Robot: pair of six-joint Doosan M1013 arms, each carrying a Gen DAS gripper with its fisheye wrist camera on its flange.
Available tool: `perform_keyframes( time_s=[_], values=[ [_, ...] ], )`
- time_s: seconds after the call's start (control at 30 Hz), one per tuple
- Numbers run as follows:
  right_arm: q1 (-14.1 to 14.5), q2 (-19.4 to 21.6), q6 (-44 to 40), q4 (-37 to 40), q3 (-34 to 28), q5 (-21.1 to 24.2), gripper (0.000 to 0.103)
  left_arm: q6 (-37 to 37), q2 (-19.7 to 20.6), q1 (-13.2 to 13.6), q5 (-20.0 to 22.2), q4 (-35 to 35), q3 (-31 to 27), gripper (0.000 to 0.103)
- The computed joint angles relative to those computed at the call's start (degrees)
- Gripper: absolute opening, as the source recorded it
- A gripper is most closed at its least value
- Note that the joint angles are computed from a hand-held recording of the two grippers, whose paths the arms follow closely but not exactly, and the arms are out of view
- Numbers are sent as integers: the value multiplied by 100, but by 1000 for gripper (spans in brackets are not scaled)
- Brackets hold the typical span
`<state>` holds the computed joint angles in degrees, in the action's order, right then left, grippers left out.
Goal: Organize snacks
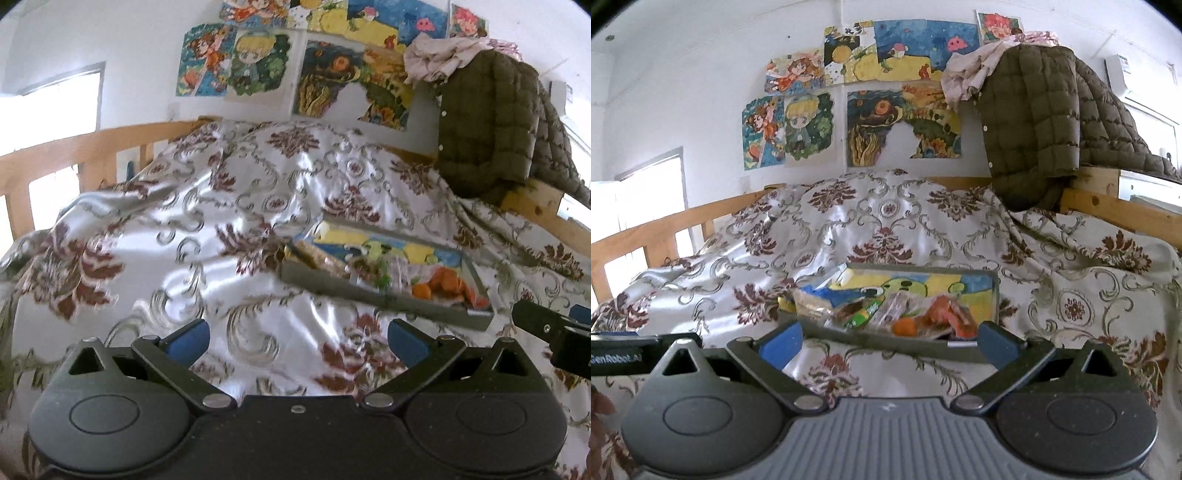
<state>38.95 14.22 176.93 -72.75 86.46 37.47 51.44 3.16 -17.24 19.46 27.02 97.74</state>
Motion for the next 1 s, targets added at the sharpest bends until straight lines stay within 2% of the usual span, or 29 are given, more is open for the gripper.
perform_keyframes(
  time_s=[0.13, 0.27, 0.6, 1.0],
  values=[
    [81, -51, -165, 267, 87, 99, 103, -327, -84, -89, 237, 426, 112, 102],
    [142, -7, -548, 885, 20, 466, 103, -628, -130, -235, 603, 1120, 188, 102],
    [228, -23, -779, 1526, 6, 858, 103, -570, -230, -254, 804, 964, 265, 102],
    [440, -59, -597, 1145, 60, 1171, 103, -997, -331, -269, 850, 1061, 375, 102]
  ],
)
